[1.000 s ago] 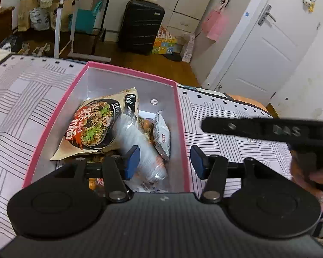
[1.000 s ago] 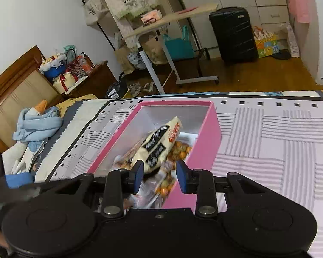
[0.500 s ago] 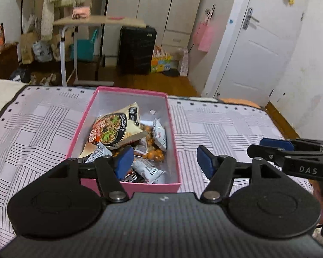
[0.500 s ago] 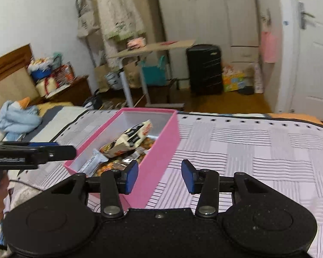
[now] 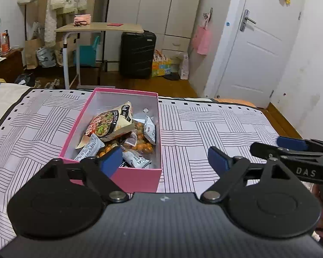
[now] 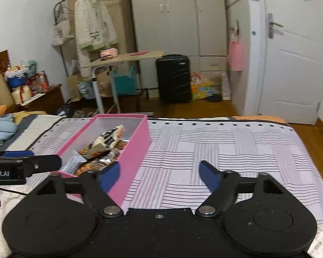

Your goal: Organize snacks

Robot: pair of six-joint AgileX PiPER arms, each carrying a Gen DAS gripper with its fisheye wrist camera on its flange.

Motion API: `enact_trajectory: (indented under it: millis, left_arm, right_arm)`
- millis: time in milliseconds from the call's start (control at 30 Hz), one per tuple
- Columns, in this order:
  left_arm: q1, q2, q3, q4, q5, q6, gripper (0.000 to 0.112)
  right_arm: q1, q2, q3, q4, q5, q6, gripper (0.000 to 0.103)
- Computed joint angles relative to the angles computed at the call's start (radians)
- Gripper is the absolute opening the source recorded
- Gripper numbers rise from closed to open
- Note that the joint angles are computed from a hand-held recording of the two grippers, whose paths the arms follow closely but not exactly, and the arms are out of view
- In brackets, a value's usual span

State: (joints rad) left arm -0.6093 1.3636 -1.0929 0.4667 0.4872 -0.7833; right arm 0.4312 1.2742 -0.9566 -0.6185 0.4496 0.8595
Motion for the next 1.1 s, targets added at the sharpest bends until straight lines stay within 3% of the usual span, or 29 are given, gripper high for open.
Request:
enact_trajectory:
  millis: [133,233,400,700,1100]
  left_arm:
    - [-0.065,-0.002,0.019,0.197,0.041,-0.187,0.097]
    - [-0.125,0.005,0.026,0.356,0.106,-0.339,0.098]
    - [-0.185,0.020,0.018,0.432,0.192,-0.406,0.098]
    - [-0.233,0.020,0.000,0.400,0.271,-0.371,0.098]
    - [-0.243,0.021,-0.031,0.346,0.315,-0.334,0.098]
  right_arm:
    - [0.103,0.016,-0.016,-0.227,0.188,0.228,0.099]
    - [0.142,0.034,-0.042,-0.244,0.295,0.263,0.102]
    - [0.136,-0.003,-0.027,-0.181,0.296,0.207,0.102]
    - [0.179,-0.039,-0.022,-0.176,0.335,0.223,0.102]
    - [0.160,-0.038,-0.055,-0.099,0.379,0.170,0.102]
